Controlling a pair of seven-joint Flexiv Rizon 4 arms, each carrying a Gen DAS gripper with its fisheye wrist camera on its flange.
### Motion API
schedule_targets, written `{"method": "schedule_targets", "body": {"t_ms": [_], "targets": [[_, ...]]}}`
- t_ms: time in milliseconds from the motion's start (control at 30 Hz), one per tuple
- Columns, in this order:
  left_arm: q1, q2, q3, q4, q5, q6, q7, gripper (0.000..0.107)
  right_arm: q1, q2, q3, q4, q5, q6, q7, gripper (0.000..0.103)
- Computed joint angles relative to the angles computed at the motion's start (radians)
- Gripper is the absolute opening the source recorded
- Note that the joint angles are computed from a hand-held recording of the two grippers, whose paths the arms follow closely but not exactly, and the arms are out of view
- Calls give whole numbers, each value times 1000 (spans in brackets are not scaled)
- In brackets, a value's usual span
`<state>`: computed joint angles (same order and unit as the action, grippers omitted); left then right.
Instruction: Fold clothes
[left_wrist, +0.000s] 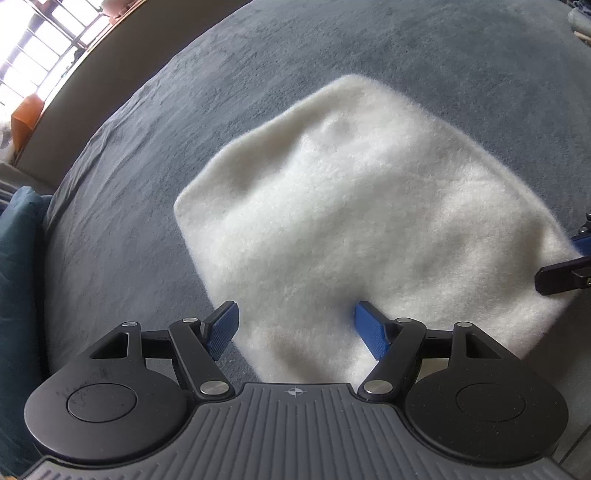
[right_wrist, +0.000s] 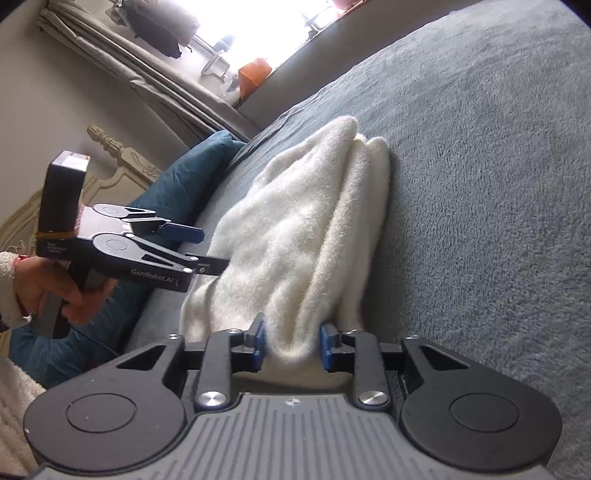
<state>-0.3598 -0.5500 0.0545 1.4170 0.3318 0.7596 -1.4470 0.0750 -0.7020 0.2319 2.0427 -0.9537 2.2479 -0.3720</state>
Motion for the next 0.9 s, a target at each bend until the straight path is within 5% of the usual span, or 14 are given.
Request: {"method": "schedule_targets", "body": {"t_ms": [167, 400, 533, 633, 767, 900], "targets": [[-17, -11, 9, -31, 15, -41, -32, 71, 47, 13, -23, 20, 152, 121, -129, 19], [-50, -34, 14, -97, 67, -130, -22, 71, -12, -71, -5, 25, 83, 131, 28, 18], [-92, -70, 23, -200, 120, -266, 10, 69, 4, -78, -19, 18, 94, 159, 23, 18], [-113, -89, 17, -265, 144, -354, 71, 69, -36, -94, -20, 2, -13, 171, 85, 19], [-85, -43, 4, -232, 101, -358, 73, 69, -80, -118, -54, -52, -205, 210, 226, 25], [-28, 50, 1, -100, 40, -264, -7, 70, -81, -130, -95, -95, -282, 263, 353, 33]]}}
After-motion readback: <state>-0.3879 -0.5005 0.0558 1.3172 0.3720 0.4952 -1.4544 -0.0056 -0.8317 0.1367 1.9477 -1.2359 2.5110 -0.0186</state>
